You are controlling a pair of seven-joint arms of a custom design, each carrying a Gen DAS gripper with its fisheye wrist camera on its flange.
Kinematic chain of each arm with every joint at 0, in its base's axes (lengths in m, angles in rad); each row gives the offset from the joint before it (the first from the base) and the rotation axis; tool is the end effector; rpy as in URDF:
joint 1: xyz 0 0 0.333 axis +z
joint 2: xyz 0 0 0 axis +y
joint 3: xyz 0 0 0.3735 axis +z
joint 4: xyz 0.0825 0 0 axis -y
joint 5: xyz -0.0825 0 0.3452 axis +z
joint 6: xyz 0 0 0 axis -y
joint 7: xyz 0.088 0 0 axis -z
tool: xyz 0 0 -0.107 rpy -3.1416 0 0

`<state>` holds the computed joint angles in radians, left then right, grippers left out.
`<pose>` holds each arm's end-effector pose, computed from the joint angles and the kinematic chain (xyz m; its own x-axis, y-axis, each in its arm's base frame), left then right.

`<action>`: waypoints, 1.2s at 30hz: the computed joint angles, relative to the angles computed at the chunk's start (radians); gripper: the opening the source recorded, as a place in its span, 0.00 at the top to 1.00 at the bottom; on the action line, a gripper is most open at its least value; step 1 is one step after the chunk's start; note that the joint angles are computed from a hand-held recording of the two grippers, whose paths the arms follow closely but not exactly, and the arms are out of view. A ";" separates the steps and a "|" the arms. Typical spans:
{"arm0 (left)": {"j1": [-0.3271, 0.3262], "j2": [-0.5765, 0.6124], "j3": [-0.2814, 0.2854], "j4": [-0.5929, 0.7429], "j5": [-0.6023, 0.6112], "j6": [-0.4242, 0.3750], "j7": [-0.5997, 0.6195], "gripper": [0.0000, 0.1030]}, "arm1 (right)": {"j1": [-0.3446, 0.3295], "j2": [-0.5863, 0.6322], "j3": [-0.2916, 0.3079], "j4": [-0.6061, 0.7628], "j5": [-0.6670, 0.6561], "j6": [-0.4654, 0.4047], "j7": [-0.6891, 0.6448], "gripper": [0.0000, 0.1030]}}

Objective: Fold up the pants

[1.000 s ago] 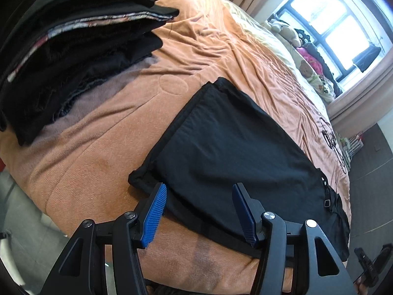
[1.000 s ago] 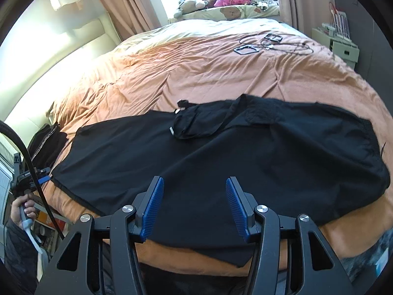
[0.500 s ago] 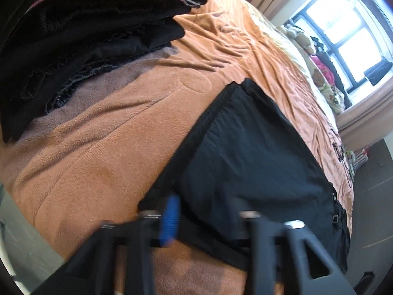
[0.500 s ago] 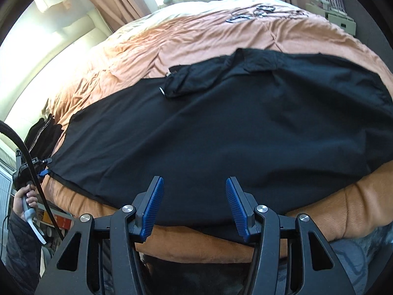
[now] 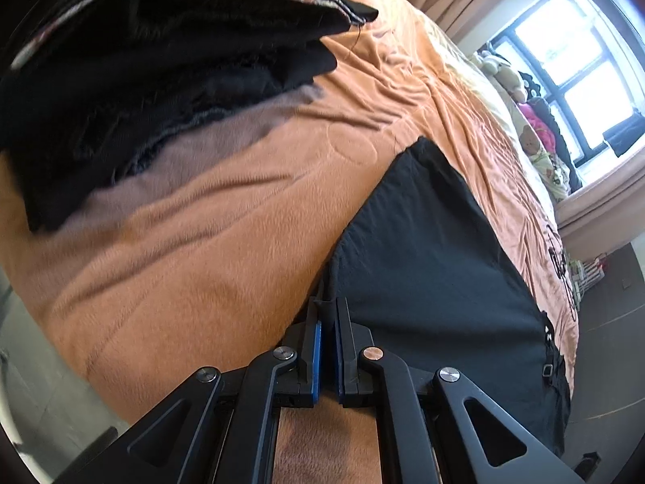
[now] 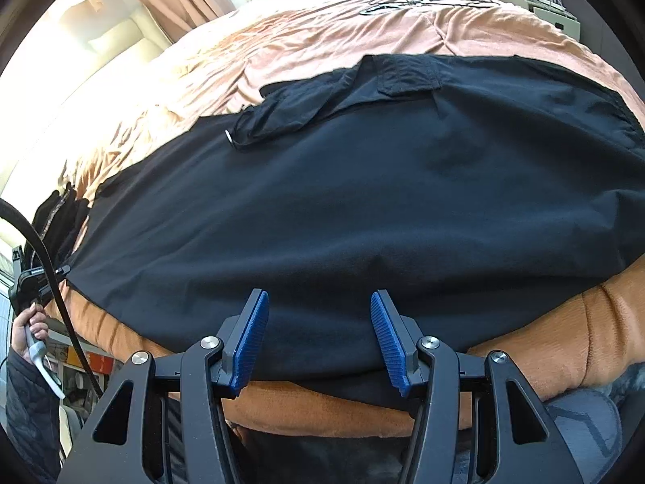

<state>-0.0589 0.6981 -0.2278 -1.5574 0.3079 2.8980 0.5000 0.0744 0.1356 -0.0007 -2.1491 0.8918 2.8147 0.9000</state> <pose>0.7320 -0.1854 0.3883 0.4132 -0.7679 0.4894 -0.6937 -0.6136 -0.3772 0.5665 0.0036 0.4666 0.0638 -0.9480 -0.3119 -0.8235 0.1266 -0.5531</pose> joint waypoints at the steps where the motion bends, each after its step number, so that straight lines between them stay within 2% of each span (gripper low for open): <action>1: 0.010 -0.005 -0.013 -0.013 -0.006 0.010 0.004 0.93 | 0.001 0.000 -0.001 0.000 -0.004 0.000 0.002 0.51; 3: 0.029 -0.020 -0.035 -0.045 -0.020 0.036 0.008 0.93 | 0.000 -0.003 -0.003 -0.002 -0.010 -0.001 0.003 0.51; 5: 0.025 -0.043 -0.028 -0.079 -0.019 0.055 -0.005 0.90 | 0.002 -0.006 -0.002 -0.005 -0.010 0.005 0.004 0.51; 6: 0.023 -0.056 -0.024 -0.101 -0.018 0.068 -0.014 0.86 | 0.003 -0.007 -0.001 -0.005 -0.011 0.006 0.005 0.51; 8: 0.034 -0.069 -0.036 -0.134 -0.023 0.099 -0.026 0.69 | 0.007 -0.010 0.005 -0.013 0.007 0.016 -0.007 0.51; 9: 0.040 -0.076 -0.042 -0.152 -0.027 0.118 -0.035 0.54 | 0.007 -0.011 0.007 -0.014 0.015 0.016 -0.016 0.51; 10: 0.039 -0.082 -0.041 -0.169 -0.026 0.140 -0.047 0.47 | 0.006 -0.014 0.008 -0.017 0.024 0.015 -0.027 0.51; 12: 0.045 -0.087 -0.048 -0.191 -0.021 0.174 -0.063 0.46 | 0.009 -0.015 0.010 -0.019 0.034 0.015 -0.040 0.51; 17: 0.098 -0.048 -0.126 -0.188 -0.029 0.219 -0.080 0.46 | 0.015 -0.018 0.009 -0.022 0.040 0.012 -0.048 0.51; 23: 0.070 -0.008 -0.104 -0.146 -0.009 0.262 -0.140 0.46 | 0.021 -0.027 0.011 -0.025 0.060 0.009 -0.063 0.51; 27: -0.003 0.009 -0.003 -0.116 0.008 0.294 -0.220 0.47 | 0.022 -0.031 0.017 -0.020 0.105 0.006 -0.100 0.51; 29: -0.059 0.006 0.079 -0.127 0.008 0.338 -0.289 0.54 | 0.026 -0.031 0.018 -0.017 0.113 0.012 -0.106 0.51; 31: -0.088 0.001 0.121 -0.130 0.017 0.333 -0.336 0.77 | 0.032 -0.034 0.019 -0.018 0.117 0.027 -0.110 0.51; 34: -0.083 0.004 0.126 -0.132 0.052 0.347 -0.361 0.92 | 0.044 -0.036 0.023 -0.014 0.112 0.054 -0.111 0.51; 36: -0.087 -0.004 0.138 -0.134 0.079 0.358 -0.365 0.94 | 0.053 -0.033 0.024 -0.009 0.092 0.068 -0.090 0.51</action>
<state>-0.1456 0.6936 -0.0897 -1.6917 0.3864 3.2556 0.1347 0.1271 0.1024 0.0230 -2.1583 0.9843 2.8829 0.8102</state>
